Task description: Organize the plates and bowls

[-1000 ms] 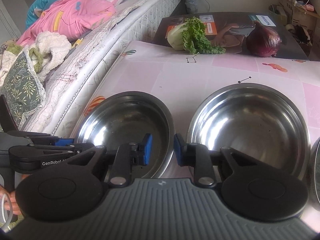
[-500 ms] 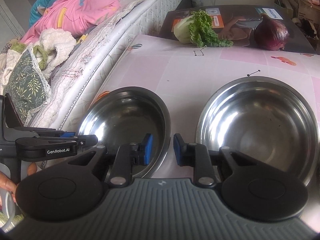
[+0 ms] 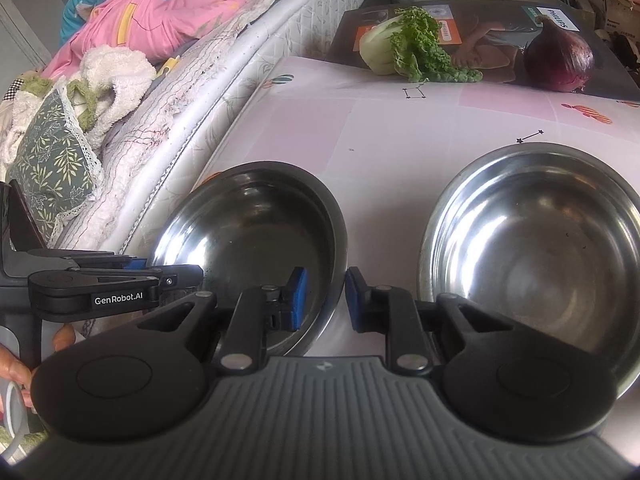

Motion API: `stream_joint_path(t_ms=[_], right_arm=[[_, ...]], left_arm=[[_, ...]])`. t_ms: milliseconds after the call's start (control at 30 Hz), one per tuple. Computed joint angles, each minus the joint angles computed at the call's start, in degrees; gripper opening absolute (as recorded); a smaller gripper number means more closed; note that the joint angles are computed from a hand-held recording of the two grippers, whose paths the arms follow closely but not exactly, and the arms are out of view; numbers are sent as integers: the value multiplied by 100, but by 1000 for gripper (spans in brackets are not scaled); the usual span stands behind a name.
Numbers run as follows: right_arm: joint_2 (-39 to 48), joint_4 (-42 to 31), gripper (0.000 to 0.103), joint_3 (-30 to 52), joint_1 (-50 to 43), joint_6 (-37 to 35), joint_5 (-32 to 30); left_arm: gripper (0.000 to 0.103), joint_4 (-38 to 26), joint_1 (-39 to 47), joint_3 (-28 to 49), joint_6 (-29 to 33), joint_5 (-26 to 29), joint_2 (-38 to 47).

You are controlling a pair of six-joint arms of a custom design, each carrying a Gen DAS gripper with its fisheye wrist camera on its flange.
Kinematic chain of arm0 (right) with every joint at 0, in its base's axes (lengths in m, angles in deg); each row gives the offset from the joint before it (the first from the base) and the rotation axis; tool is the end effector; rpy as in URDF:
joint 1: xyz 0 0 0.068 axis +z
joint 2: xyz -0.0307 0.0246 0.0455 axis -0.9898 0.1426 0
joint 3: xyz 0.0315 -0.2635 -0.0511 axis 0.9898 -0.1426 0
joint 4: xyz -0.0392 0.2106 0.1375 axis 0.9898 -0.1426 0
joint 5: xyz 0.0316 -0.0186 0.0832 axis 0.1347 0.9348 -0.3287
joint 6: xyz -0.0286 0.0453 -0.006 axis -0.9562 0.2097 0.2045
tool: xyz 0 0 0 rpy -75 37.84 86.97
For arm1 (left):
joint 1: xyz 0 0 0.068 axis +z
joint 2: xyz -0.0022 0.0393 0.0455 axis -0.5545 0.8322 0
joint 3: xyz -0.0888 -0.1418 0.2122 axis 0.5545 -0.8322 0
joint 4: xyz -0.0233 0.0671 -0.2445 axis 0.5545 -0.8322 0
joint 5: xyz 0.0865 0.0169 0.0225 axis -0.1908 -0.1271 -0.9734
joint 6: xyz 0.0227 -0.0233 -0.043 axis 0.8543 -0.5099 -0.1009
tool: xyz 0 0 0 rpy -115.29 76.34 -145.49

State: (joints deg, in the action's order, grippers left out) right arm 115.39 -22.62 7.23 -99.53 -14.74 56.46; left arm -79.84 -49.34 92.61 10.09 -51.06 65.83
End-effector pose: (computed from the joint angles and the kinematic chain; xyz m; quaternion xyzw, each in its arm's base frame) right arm 0.1990 -0.0502 0.0385 0.1362 0.9410 0.1457 0.2734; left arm 0.3069 -0.0942 0.0297 0.2354 0.9439 -0.1200 0.1979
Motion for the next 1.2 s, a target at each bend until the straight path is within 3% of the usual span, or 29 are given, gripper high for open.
stream_joint_path(t_ms=[500, 1200], right_arm=[[-266, -124, 20, -39, -68, -62, 49], [-1473, -870, 19, -319, -418, -330, -274]], left_arm=[[27, 185, -91, -149, -22, -69, -178], [27, 168, -218, -653, -103, -215, -1044]])
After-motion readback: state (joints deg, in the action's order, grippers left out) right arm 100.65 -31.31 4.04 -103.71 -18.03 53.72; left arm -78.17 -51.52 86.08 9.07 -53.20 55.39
